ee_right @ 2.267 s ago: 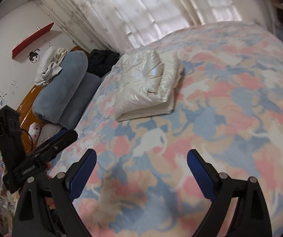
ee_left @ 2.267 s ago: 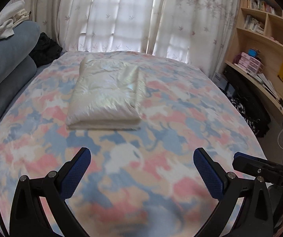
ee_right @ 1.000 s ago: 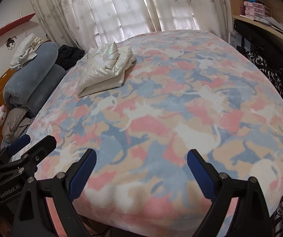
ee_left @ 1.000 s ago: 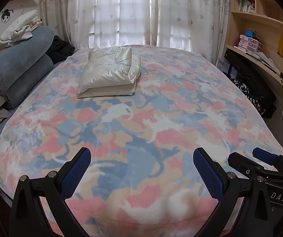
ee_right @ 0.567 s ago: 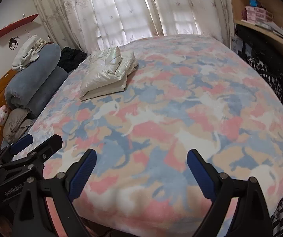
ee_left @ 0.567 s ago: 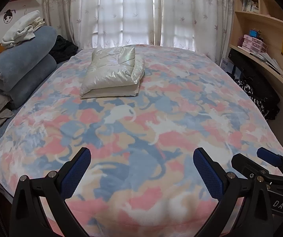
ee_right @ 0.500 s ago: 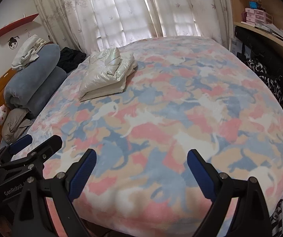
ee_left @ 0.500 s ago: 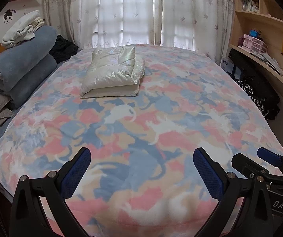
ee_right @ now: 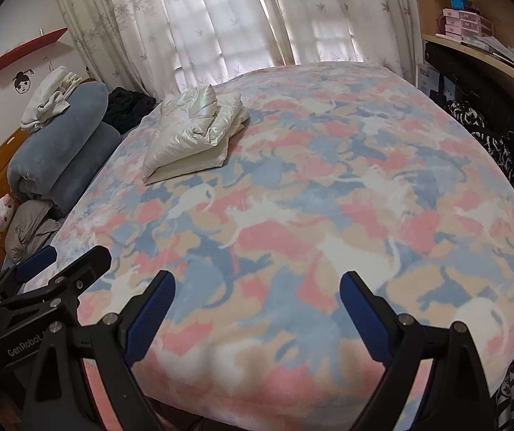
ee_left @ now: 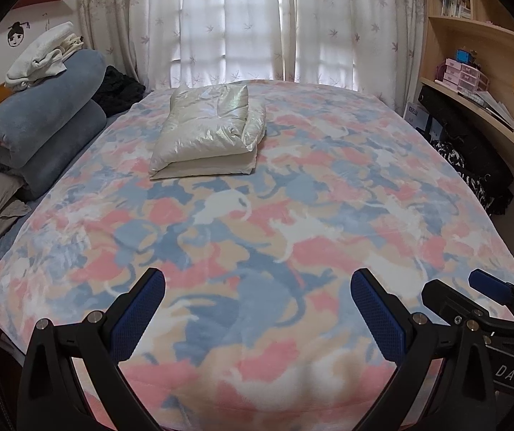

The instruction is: Fold large clothes

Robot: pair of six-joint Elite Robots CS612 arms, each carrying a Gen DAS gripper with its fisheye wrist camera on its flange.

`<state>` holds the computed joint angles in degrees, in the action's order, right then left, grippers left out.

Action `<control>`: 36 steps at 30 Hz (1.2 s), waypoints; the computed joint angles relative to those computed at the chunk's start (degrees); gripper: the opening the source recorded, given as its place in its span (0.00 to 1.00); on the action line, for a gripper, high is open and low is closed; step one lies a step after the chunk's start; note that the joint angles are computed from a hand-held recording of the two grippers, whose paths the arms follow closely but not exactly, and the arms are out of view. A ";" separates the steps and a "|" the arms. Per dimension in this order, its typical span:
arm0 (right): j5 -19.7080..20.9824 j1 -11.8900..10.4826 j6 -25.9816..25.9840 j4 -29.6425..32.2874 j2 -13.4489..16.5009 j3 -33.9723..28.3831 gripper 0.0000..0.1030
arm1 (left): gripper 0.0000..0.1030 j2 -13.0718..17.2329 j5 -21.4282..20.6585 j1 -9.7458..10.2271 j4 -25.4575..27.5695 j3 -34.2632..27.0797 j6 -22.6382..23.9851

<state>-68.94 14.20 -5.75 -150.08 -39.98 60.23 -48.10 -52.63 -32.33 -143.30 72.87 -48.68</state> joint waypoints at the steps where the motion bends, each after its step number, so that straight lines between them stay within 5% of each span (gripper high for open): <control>1: 0.05 -0.02 0.05 -0.04 0.00 0.09 0.91 | 0.99 0.00 0.00 0.00 0.00 0.00 0.00; 36: 0.14 0.15 0.85 0.05 0.32 0.40 0.91 | 0.99 -0.24 -0.45 0.02 0.96 0.88 -0.84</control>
